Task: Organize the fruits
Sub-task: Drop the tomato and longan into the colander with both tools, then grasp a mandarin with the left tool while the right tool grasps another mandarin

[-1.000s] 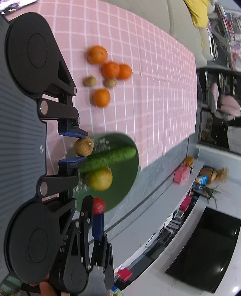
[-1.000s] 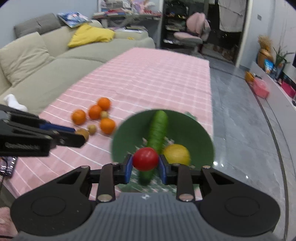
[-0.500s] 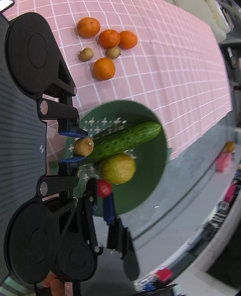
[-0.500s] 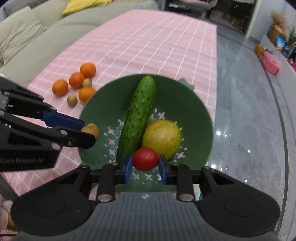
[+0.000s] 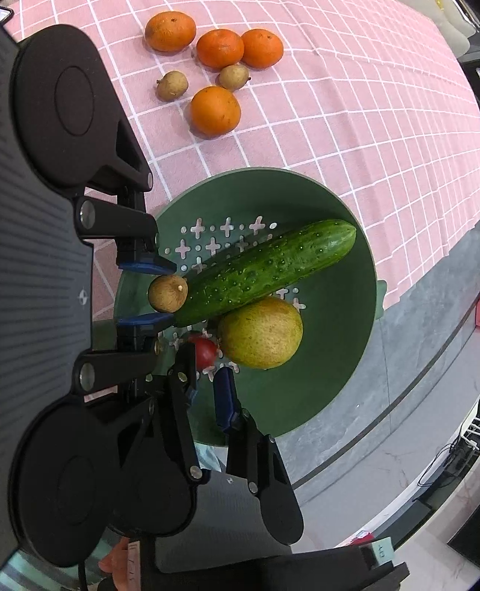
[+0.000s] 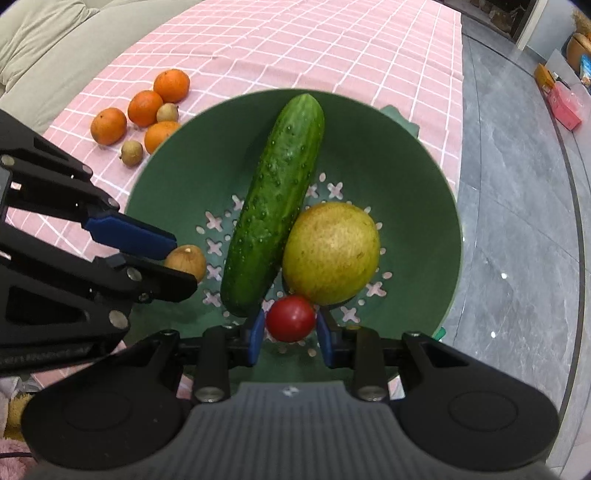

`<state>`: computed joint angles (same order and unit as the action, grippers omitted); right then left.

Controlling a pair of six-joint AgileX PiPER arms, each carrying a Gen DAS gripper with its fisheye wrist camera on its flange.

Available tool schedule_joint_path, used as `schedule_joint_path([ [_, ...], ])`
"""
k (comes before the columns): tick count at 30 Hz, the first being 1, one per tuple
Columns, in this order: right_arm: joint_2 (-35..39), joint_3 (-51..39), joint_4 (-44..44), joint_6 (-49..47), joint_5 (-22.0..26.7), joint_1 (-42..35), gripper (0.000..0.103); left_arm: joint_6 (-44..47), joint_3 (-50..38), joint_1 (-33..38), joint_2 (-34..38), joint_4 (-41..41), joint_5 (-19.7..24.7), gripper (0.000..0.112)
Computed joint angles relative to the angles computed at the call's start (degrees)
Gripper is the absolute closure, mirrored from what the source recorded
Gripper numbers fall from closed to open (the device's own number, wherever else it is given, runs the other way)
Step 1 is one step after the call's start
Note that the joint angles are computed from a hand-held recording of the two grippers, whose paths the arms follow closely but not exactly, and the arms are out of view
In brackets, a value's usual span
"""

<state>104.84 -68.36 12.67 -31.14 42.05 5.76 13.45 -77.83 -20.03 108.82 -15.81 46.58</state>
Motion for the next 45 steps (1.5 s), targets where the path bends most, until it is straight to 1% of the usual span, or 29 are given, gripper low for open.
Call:
schedule_joint_path([
  [5, 0.09, -0.38, -0.49, 0.34, 0.33, 0.07, 0.075, -0.07, -0.17, 0.2, 0.57, -0.91, -0.45, 0.087],
  [7, 0.01, -0.47, -0.9, 0.65, 0.34, 0.34, 0.073, -0.75, 0.15, 0.2, -0.09, -0.72, -0.33, 0.082],
  [8, -0.15, -0.46, -1.34, 0.98, 0.29, 0.58, 0.07, -1.19, 0.44, 0.15, -0.45, -0.32, -0.6, 0.081],
  [10, -1.08, 0.08, -2.44, 1.55, -0.16, 0.94, 0.062, -1.22, 1.36, 0.06, -1.55, -0.2, -1.39, 0.072],
  [12, -2.34, 1.0, -2.7, 1.14, -0.79, 0.92, 0.054, -1.54, 2.58, -0.07, -3.13, 0.15, -2.29, 0.067],
  [14, -4.03, 1.88, -3.33, 1.09, -1.27, 1.06, 0.049, -2.14, 3.69, 0.04, -4.66, 0.09, -2.86, 0.066],
  [18, -8.13, 4.27, -7.17, 4.02, -3.68, 2.44, 0.043, -3.39, 6.63, 0.51, -8.47, 0.18, -4.56, 0.065],
  [20, -10.4, 5.59, -9.0, 6.36, -5.32, 3.19, 0.041, -4.41, 8.32, 1.0, -10.58, 0.36, -5.77, 0.061],
  [22, -12.59, 6.74, -9.82, 8.55, -6.79, 3.78, 0.041, -4.87, 10.19, 1.8, -12.78, 0.16, -7.16, 0.06],
  [26, -16.28, 8.84, -7.54, 11.73, -10.1, 4.83, 0.04, -4.41, 14.61, 4.55, -17.81, -1.23, -10.44, 0.06],
  [29, -18.01, 10.82, -5.92, 15.14, -14.03, 6.6, 0.035, -3.16, 17.44, 7.67, -20.78, -2.89, -12.85, 0.06],
  [30, -18.55, 11.55, -5.46, 16.19, -15.35, 7.22, 0.035, -2.78, 18.46, 8.68, -21.61, -3.51, -13.72, 0.06],
  [33, -19.56, 13.07, -5.61, 20.59, -18.78, 9.79, 0.035, -0.87, 21.28, 12.49, -24.09, -6.03, -15.66, 0.06],
  [38, -18.68, 13.35, -6.03, 25.41, -22.74, 14.9, 0.035, 7.25, 25.05, 18.92, -25.97, -14.13, -18.89, 0.06],
  [40, -17.55, 12.57, -6.95, 26.2, -23.5, 16.7, 0.035, 10.36, 25.93, 20.99, -25.96, -16.4, -19.57, 0.06],
  [42, -16.11, 11.77, -10.36, 28.84, -24.45, 18.93, 0.035, 14.19, 27.09, 23.17, -26.21, -19.03, -20.12, 0.06],
  [45, -13.74, 10.45, -13.4, 30.1, -25.77, 21.24, 0.036, 20.63, 27.82, 26.93, -25.35, -24.11, -19.58, 0.06],
])
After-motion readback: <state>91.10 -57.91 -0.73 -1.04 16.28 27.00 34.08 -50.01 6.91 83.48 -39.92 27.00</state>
